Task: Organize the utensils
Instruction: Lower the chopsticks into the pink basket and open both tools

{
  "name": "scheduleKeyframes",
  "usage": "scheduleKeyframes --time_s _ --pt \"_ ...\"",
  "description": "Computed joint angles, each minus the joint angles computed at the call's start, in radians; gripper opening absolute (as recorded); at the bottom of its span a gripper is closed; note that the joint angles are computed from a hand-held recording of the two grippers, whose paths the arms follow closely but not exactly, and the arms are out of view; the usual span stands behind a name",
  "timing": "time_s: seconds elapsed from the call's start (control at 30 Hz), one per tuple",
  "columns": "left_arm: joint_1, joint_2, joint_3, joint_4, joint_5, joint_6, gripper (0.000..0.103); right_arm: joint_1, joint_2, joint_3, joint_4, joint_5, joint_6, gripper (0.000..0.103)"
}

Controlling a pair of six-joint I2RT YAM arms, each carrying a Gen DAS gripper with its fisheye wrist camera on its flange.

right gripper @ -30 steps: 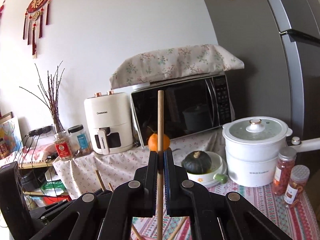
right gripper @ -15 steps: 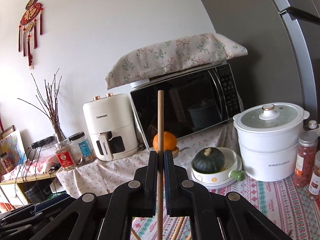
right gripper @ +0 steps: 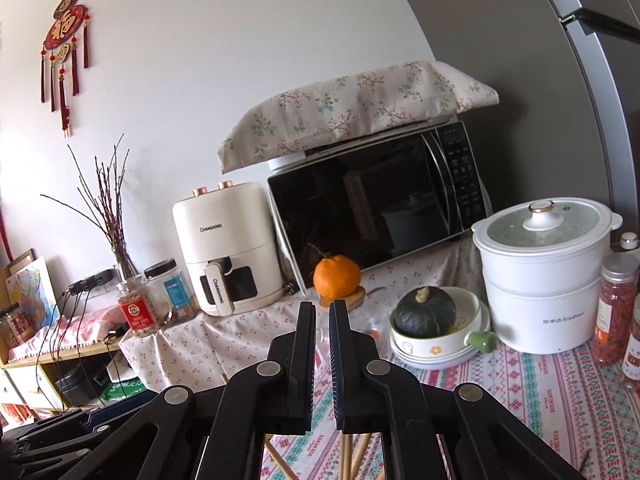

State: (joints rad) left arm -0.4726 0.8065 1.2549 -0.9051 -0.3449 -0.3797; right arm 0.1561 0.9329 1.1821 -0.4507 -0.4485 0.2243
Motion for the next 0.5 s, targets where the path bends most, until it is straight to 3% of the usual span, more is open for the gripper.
scheduleKeyframes --time_s 0.27,0.33,0.4,0.5 --pt "0.025 0.048 0.045 -0.055 0.04 -0.013 0.031 -0.035 0.018 0.086 -0.092 -0.025 -0.028 0.009" --pt "0.016 0.062 0.061 -0.079 0.043 -0.02 0.033 -0.07 0.033 0.147 -0.153 -0.046 -0.05 0.015" --pt "0.002 0.075 0.082 -0.109 0.04 -0.028 0.042 -0.122 0.047 0.203 -0.214 -0.086 -0.069 0.027" --pt "-0.034 0.082 0.107 -0.157 0.02 -0.051 0.051 -0.217 0.069 0.285 -0.317 -0.147 -0.111 0.035"
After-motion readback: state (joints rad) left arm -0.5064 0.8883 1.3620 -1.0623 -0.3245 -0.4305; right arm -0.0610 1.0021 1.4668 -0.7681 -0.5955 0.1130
